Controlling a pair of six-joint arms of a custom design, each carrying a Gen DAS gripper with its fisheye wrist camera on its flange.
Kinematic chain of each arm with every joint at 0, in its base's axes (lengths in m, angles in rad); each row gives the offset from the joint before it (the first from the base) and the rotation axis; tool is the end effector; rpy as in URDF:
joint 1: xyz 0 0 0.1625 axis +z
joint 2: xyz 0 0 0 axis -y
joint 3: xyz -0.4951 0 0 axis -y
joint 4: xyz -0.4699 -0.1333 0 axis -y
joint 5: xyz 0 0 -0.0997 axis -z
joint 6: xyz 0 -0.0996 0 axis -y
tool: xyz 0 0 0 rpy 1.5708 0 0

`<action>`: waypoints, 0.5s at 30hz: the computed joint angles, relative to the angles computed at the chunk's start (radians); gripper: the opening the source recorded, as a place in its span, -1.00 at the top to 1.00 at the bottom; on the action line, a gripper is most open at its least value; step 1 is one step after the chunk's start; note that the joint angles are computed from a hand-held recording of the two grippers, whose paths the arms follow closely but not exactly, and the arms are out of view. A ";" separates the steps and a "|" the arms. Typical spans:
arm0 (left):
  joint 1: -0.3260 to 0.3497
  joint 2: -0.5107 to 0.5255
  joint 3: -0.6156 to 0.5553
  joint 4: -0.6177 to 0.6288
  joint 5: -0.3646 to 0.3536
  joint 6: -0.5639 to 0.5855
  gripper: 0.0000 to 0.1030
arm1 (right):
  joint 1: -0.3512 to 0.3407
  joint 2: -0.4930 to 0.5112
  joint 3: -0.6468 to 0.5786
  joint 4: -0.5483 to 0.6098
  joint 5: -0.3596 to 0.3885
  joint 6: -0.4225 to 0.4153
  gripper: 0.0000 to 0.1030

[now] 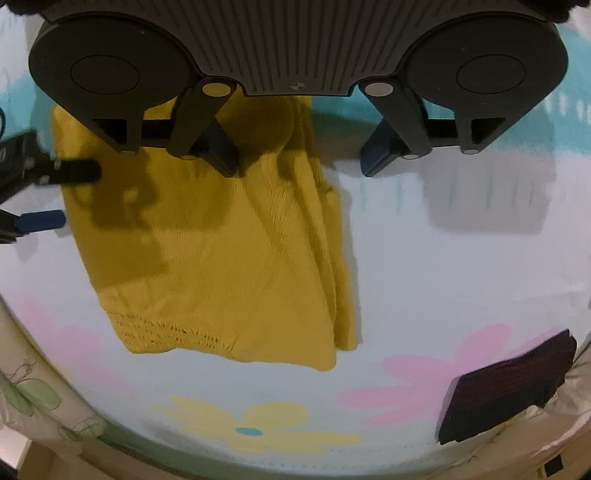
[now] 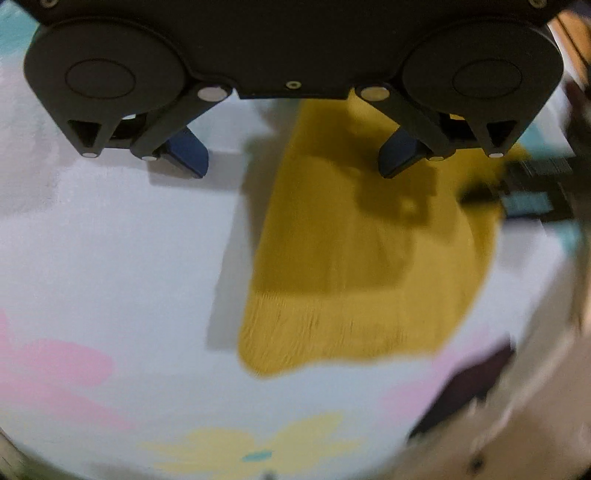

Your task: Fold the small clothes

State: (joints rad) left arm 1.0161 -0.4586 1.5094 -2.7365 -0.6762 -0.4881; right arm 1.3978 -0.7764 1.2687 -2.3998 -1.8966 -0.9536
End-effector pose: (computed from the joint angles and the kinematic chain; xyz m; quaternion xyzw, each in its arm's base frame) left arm -0.2334 -0.7772 -0.0766 0.0051 0.9005 -0.2600 0.3487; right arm -0.0537 -0.8967 0.2312 0.3450 -0.9100 0.0544 0.2235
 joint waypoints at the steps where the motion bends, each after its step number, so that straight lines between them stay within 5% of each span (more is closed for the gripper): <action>1: 0.000 -0.003 0.015 -0.025 -0.005 0.014 -0.52 | 0.002 -0.004 0.014 -0.009 -0.014 -0.045 -0.99; 7: -0.003 -0.002 0.040 -0.084 -0.020 0.060 -0.65 | -0.010 -0.015 -0.005 0.071 0.036 -0.013 -0.99; 15: 0.016 0.004 0.023 -0.140 -0.080 0.061 -0.98 | -0.074 0.024 -0.134 0.217 0.328 0.264 -0.99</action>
State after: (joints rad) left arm 1.0320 -0.4549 1.5323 -2.8765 -0.7562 -0.4275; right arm 1.3238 -0.7521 1.1352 -2.1825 -1.5688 -0.6892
